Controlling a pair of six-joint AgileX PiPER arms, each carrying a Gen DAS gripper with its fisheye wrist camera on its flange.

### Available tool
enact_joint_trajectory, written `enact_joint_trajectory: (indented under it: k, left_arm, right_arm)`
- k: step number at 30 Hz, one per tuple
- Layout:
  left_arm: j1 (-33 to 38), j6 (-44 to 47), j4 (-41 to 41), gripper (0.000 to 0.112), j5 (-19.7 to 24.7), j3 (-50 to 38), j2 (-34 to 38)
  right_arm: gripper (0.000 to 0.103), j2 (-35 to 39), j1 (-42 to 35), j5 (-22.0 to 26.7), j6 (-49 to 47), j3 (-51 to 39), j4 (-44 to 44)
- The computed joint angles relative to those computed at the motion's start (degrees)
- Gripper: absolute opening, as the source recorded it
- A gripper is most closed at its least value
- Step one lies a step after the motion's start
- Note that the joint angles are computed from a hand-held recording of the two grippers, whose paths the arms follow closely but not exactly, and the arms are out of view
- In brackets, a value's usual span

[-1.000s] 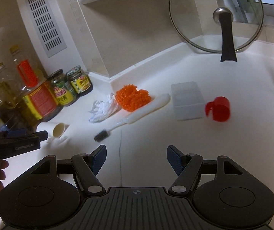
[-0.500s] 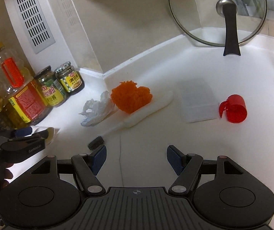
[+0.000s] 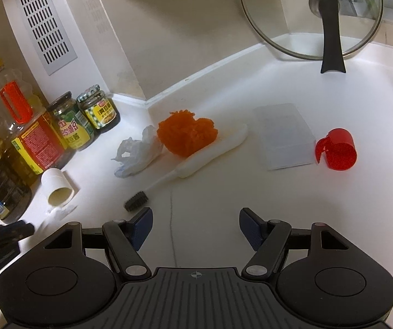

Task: Collect trash
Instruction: 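Move the left tool to the paper towel roll while the right tool approaches the white brush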

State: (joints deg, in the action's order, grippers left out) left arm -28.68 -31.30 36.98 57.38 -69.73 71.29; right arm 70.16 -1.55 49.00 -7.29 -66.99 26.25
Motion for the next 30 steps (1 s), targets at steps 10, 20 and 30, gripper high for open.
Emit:
enact_joint_trajectory:
  k: [10, 20, 30]
  left_arm:
    - [7.0, -2.2, -8.1, 0.083, 1.4, -19.6, 16.2]
    - [8.0, 1.9, -9.7, 0.062, 5.1, -28.5, 25.5]
    - [7.1, 13.4, -12.0, 0.038, -5.4, -18.5, 18.5]
  right_arm:
    - [0.070, 1.0, 0.4, -1.5, 1.7, -1.4, -0.9]
    - [0.070, 1.0, -0.1, -1.1, 2.5, -1.4, -2.4]
    - [0.070, 3.0, 2.7, -2.7, 4.5, -2.9, -4.0]
